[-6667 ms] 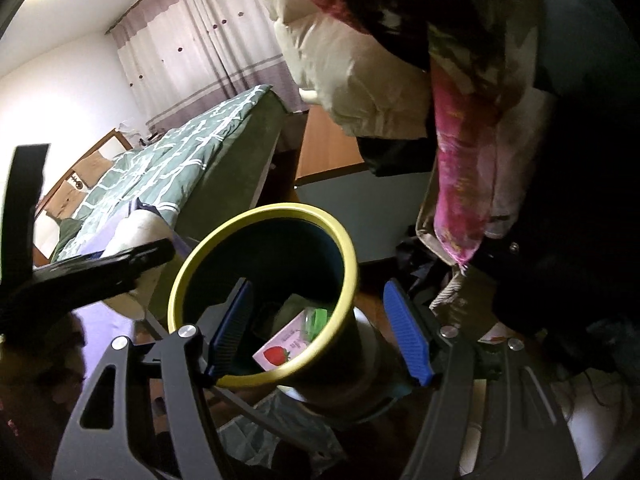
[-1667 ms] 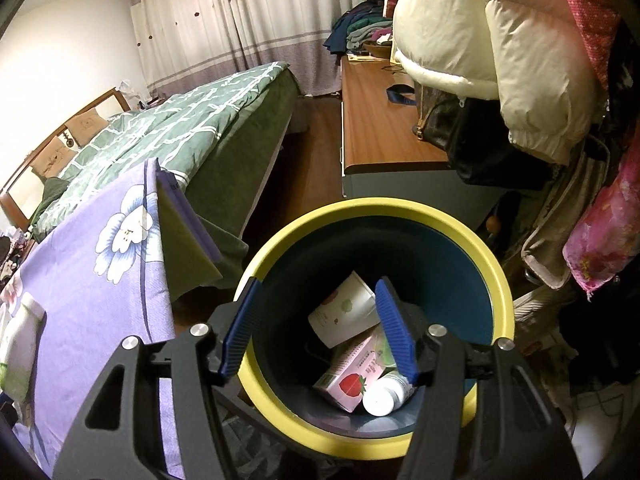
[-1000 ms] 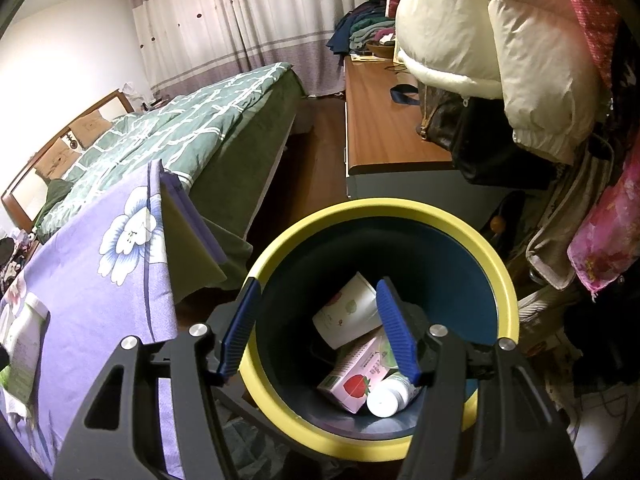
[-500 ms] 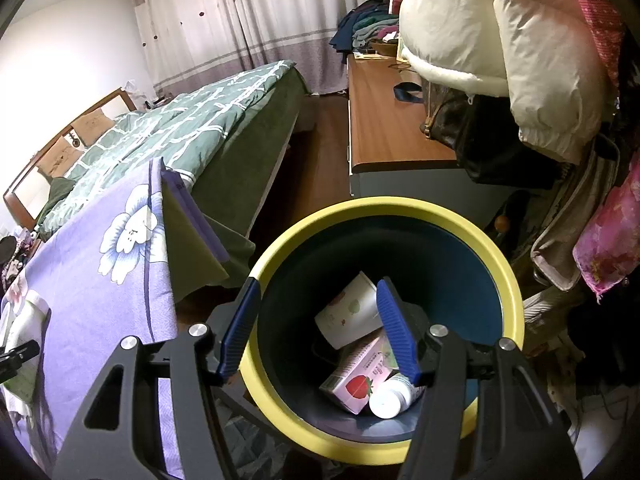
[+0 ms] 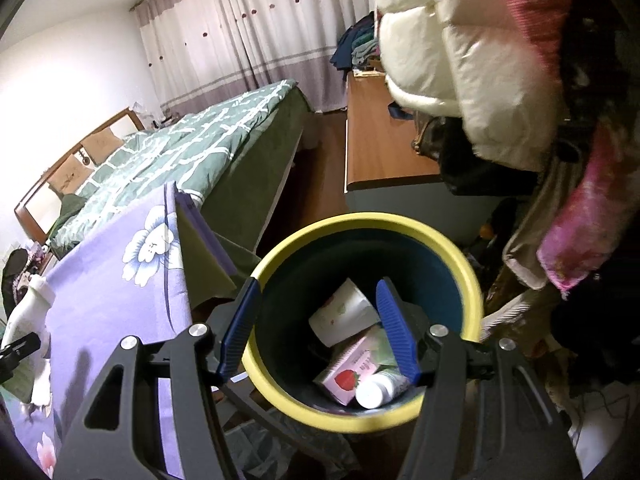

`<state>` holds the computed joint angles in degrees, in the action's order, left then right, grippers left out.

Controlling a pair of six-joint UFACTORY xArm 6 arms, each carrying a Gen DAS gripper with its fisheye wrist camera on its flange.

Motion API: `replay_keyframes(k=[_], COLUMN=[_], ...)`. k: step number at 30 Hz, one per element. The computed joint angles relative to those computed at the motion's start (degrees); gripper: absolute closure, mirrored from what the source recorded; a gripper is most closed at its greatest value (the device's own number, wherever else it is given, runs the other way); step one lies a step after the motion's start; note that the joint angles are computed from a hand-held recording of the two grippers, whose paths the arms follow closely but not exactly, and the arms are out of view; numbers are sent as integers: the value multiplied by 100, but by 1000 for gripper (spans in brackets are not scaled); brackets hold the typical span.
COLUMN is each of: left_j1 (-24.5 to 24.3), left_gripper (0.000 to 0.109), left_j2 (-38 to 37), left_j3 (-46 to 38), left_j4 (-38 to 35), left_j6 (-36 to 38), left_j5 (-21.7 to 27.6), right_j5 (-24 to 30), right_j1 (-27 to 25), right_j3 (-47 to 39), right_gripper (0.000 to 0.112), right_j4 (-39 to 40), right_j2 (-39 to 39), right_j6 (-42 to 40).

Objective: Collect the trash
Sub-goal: 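Carry the coconut water bottle over the bin and open the left tool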

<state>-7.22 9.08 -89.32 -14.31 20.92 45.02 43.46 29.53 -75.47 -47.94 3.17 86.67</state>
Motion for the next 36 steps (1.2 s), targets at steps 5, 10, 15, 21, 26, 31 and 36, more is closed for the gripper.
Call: replay_keyframes(k=[5, 10, 15, 21, 26, 31, 36], left_j1=[-586, -1230, -1848, -2303, -2483, -2536, -2251], left_gripper=[57, 57, 57, 57, 50, 28, 17], left_j2=[43, 479, 1148, 2242, 3108, 2504, 1092], left_j3=[-148, -665, -1430, -2834, -3961, -2996, -1272], left_j4=[-131, -164, -32, 189, 353, 671, 323], left_j6=[121, 79, -141, -451, -660, -813, -620], left_j5=[106, 327, 542, 1013, 1335, 355, -483], right_j5=[32, 98, 37, -10, -28, -63, -122], right_j1=[1, -37, -165, -342, -455, -456, -304], right_j3=[629, 1288, 1803, 2185, 2288, 2267, 2098], right_gripper=[55, 55, 55, 55, 54, 52, 52], right_j4=[-110, -141, -66, 10, 98, 120, 32], right_j2=[-597, -1232, -1648, -1931, -1974, -1947, -1813], right_j6=[165, 258, 281, 321, 315, 258, 266])
